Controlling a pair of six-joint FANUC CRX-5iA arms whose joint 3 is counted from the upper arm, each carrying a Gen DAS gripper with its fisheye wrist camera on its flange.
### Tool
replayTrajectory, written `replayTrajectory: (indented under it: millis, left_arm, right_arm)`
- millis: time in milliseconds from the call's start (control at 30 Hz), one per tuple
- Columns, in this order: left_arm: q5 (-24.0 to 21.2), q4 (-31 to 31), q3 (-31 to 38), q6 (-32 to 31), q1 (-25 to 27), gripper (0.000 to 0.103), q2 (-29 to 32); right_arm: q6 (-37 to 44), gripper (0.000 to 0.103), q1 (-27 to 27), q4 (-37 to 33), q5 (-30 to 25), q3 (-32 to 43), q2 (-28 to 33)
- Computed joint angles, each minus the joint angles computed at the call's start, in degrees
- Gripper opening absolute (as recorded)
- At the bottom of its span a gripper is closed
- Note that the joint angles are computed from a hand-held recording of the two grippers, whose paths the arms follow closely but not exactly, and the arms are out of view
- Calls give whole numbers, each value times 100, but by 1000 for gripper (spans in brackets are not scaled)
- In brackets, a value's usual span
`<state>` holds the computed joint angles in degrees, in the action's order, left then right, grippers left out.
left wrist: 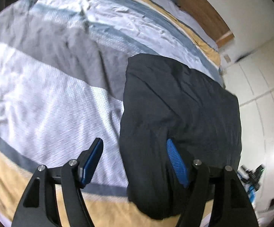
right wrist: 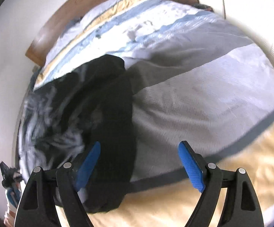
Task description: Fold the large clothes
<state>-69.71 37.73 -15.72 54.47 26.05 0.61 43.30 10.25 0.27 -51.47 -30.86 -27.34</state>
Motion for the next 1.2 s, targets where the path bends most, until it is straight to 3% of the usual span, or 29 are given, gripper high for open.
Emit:
replayTrajectory:
  millis: [100,233,333,467,567,767,1033,1200]
  left_arm:
    - [-70,25,-63,-213,33,68,-271]
    - [-57,82,-254,-318,-21,68,-818]
    - [-161,-24,-273,-284,-107,68,-1107]
    - [-293,-98,-253,-281,-307,68,-1336]
    - [-249,-189,-220,-176,-544,68,-1412]
    - [403,-818,-322,455,-1210,68,-1567]
    - [1317,-1441,-508,1278,-2108,68,-1511]
    - [1630,-1798,-479,1658,-2527,68,-1356]
  right_arm:
    - [-1127,84,995,891,-388,-206,-508]
    - [-2335,84,2260,1716,-882,-240,-730]
    - [-2961,85,3186,2147,-1496,-131,-860]
    - [-3405,86,3938,2457,-1910,143,-685]
    - [-3365,87,4081,2525,-1859,299,-447]
    - [-3199,87,3937,2530,-1348,379,150]
    - [-2406,87,3792,2682,-830,445,916]
    - [-1879,87,3504,2447,-611,427,1135]
